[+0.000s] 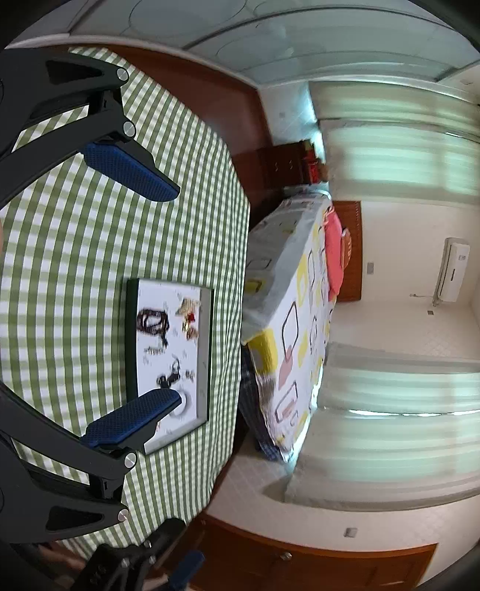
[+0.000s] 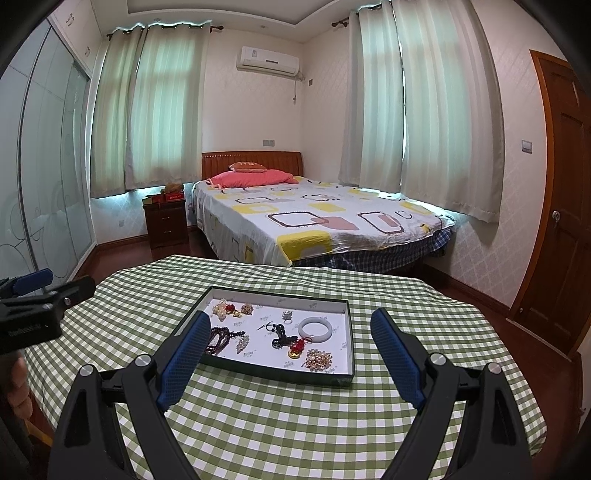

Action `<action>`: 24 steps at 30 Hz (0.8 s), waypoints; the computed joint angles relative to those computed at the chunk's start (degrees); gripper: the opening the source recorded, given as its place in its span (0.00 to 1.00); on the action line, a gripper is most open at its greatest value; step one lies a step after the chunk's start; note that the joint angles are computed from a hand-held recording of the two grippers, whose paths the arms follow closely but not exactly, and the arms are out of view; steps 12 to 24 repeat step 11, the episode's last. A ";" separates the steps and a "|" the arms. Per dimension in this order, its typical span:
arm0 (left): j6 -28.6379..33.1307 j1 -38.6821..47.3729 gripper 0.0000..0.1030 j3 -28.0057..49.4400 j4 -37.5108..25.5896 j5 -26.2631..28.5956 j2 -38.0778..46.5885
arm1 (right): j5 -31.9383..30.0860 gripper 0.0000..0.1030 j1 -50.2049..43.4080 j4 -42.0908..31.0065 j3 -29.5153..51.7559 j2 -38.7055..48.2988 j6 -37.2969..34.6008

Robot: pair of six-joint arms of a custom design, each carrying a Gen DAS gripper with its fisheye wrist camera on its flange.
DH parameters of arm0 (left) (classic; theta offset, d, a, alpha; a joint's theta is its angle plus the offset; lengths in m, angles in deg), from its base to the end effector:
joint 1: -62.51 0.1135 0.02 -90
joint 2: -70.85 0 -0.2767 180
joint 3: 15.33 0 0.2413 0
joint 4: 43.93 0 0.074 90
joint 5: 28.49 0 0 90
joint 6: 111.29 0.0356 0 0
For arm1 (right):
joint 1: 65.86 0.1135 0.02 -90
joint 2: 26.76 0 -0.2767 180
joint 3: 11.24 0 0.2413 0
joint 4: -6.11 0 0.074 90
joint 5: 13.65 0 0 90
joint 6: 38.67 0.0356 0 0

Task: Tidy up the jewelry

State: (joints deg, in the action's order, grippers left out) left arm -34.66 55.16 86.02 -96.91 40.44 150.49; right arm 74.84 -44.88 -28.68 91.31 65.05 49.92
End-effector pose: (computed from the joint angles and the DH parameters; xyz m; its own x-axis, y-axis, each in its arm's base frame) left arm 0.2854 -0.0239 0.4193 -0.4580 -0.1585 -0.8747 -0.2994 0.9540 -0.0161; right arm 0.3413 0.1319 0.3904 -0.3710 -0.1686 -0.9132 -0.3896 0.9209 -0.0117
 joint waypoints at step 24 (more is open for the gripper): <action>1.98 3.05 0.96 -2.33 2.65 2.03 3.08 | -0.26 0.83 -0.82 -0.18 0.73 2.31 0.62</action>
